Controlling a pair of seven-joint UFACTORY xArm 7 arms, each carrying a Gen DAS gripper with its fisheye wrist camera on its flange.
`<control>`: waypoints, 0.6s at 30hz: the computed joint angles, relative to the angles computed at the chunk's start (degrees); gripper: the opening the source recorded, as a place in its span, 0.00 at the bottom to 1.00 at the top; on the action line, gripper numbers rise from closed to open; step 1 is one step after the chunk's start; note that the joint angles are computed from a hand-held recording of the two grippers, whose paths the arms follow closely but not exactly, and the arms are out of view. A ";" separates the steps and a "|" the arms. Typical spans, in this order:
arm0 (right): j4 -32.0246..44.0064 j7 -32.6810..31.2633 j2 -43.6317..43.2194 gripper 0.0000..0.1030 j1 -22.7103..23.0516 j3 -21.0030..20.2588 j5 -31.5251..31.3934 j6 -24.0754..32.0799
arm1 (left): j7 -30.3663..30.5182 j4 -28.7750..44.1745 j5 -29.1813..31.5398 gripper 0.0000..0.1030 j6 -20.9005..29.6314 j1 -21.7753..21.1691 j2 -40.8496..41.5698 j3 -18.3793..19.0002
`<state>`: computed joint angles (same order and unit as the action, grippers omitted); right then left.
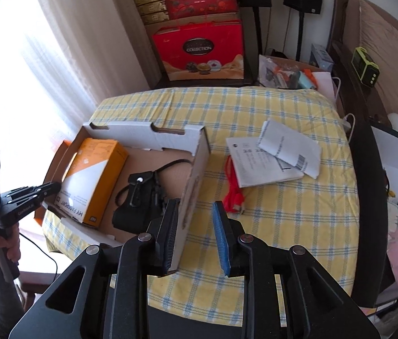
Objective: Organize objects
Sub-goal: 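Move the right tool back to the red cable beside the papers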
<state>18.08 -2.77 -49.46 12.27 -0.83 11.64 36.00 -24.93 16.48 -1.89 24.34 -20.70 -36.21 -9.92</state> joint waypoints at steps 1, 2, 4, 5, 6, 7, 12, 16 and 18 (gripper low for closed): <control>-0.03 -0.01 0.08 0.25 -0.92 -0.40 -0.42 0.01 | -0.01 0.00 0.01 0.05 0.00 -0.01 0.00 0.01; 0.00 -0.02 0.30 0.25 -1.82 -0.84 -0.76 0.02 | 0.02 -0.02 0.02 0.05 0.00 -0.02 -0.01 0.03; 0.13 -0.24 1.10 0.25 -3.23 -1.80 -1.04 -0.31 | 0.07 -0.02 -0.03 0.05 -0.01 -0.09 0.00 0.11; 0.17 -0.34 1.54 0.25 -3.97 -2.14 -1.21 -0.58 | 0.04 -0.02 -0.06 0.05 -0.01 -0.11 -0.01 0.11; 0.21 -0.34 1.98 0.25 -4.77 -2.39 -1.38 -0.86 | 0.03 -0.02 -0.06 0.05 -0.02 -0.11 0.00 0.09; 0.29 -0.47 2.43 0.25 -5.42 -2.79 -1.45 -1.07 | 0.03 -0.02 -0.06 0.05 -0.02 -0.11 0.00 0.09; 0.30 -1.58 5.14 0.27 -6.27 -4.21 -0.35 -2.78 | -0.10 0.00 0.08 0.05 -0.04 0.01 0.03 -0.04; 0.01 -2.20 8.64 0.27 -4.95 -3.89 1.48 -4.94 | -0.05 -0.01 0.09 0.05 -0.02 0.00 0.00 0.03; -0.18 -1.91 10.67 0.27 -4.23 -3.03 1.92 -6.60 | 0.00 -0.02 0.11 0.05 0.00 0.01 -0.02 0.06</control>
